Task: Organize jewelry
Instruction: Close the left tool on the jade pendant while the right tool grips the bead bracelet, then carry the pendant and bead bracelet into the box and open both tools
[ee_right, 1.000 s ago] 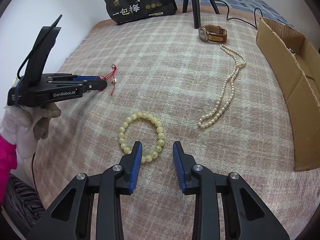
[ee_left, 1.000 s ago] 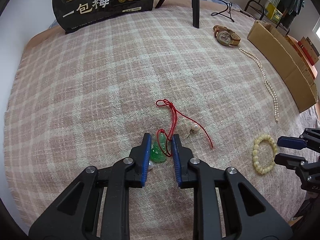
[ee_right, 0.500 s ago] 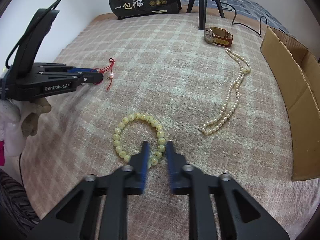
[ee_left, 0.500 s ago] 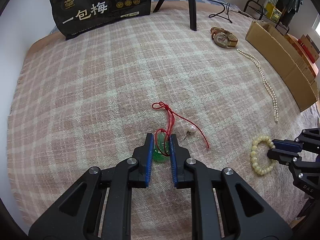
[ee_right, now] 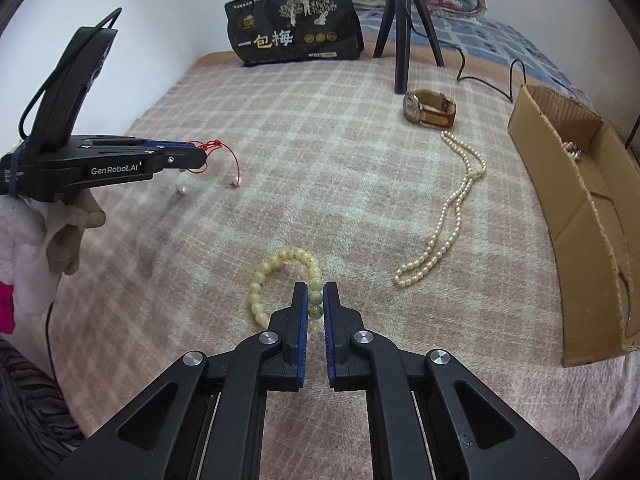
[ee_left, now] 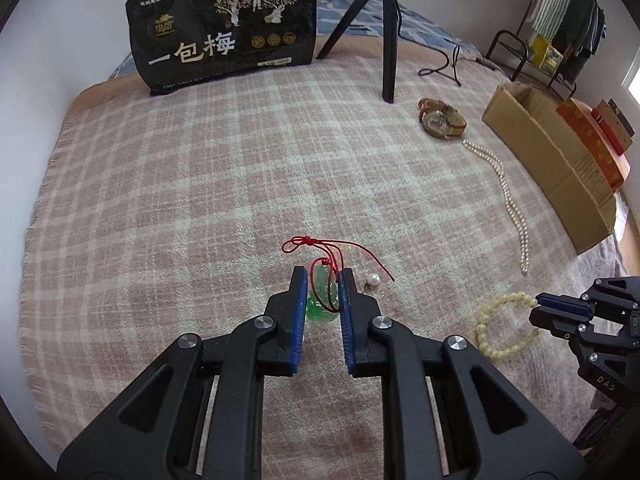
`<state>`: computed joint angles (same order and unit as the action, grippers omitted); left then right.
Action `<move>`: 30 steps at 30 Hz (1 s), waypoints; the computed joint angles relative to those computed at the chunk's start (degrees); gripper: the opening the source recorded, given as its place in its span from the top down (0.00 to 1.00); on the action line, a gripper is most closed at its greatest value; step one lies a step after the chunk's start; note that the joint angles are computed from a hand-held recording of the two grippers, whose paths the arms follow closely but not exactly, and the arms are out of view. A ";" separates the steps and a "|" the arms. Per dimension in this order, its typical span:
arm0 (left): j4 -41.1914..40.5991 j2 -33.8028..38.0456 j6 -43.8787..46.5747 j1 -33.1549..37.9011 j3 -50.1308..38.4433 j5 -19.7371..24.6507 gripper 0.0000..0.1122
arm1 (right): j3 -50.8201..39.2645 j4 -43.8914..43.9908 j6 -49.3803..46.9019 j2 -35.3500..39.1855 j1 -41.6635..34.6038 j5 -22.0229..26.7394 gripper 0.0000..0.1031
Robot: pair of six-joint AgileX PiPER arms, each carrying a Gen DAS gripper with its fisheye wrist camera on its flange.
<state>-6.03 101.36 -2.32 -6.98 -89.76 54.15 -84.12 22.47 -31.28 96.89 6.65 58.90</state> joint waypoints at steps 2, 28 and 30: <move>-1.07 -0.59 0.35 0.66 -0.48 0.22 0.88 | -0.19 0.43 -0.32 -0.60 -0.09 0.18 0.94; -0.90 -3.17 -4.95 -4.73 -9.42 1.74 0.88 | -3.78 4.87 -5.86 -6.89 -8.80 2.45 0.94; -0.48 -2.52 -5.89 -6.07 -10.99 1.95 0.88 | -4.94 5.42 -6.09 -6.73 -10.24 2.93 0.94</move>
